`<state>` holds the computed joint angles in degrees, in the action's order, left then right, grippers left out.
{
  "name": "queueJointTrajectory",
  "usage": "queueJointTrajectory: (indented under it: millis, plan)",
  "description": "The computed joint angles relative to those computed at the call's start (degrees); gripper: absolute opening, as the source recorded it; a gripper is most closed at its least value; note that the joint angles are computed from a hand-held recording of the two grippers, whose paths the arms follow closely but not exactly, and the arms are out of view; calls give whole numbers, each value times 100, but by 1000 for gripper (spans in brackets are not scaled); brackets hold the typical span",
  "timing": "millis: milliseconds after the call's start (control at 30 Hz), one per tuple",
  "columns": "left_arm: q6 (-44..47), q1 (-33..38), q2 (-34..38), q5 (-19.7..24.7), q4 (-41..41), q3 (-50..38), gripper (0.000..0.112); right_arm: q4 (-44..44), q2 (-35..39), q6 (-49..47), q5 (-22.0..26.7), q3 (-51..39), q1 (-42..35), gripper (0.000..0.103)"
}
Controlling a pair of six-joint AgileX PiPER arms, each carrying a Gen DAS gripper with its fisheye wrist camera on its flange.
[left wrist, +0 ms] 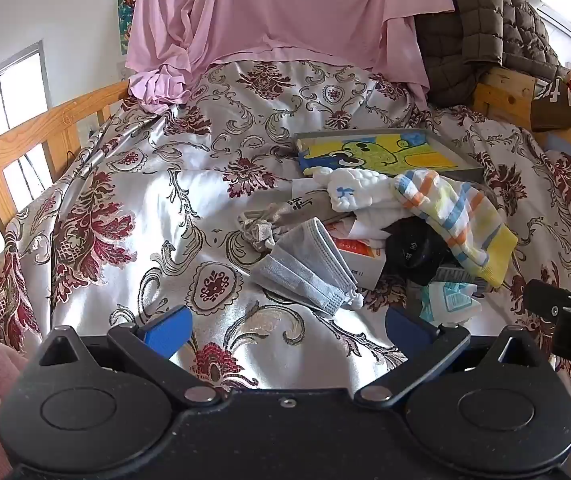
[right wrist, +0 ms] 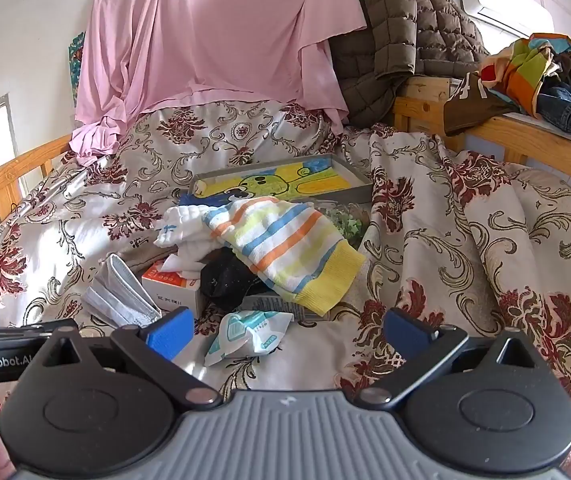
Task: Organize soft objects
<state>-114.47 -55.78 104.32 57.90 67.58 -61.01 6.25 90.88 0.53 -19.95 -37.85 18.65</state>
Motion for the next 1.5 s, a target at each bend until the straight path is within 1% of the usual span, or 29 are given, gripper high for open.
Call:
queueJointTrajectory:
  millis: [1133,1267,1300,1500]
  plan:
    - [20,0,1,3,-15,-6,102,21,-3,-11,7,-2,10,103]
    - [27,11,-24,-47,-29,9,102,133,-10,-74,54,-26,24,103]
    - [34,8,-23,-35,-40,5,102,17,4,20,80,-55,-32,103]
    - [-7,66,-86,-177,21,58,102,477,53,-340,208,-145,73,103]
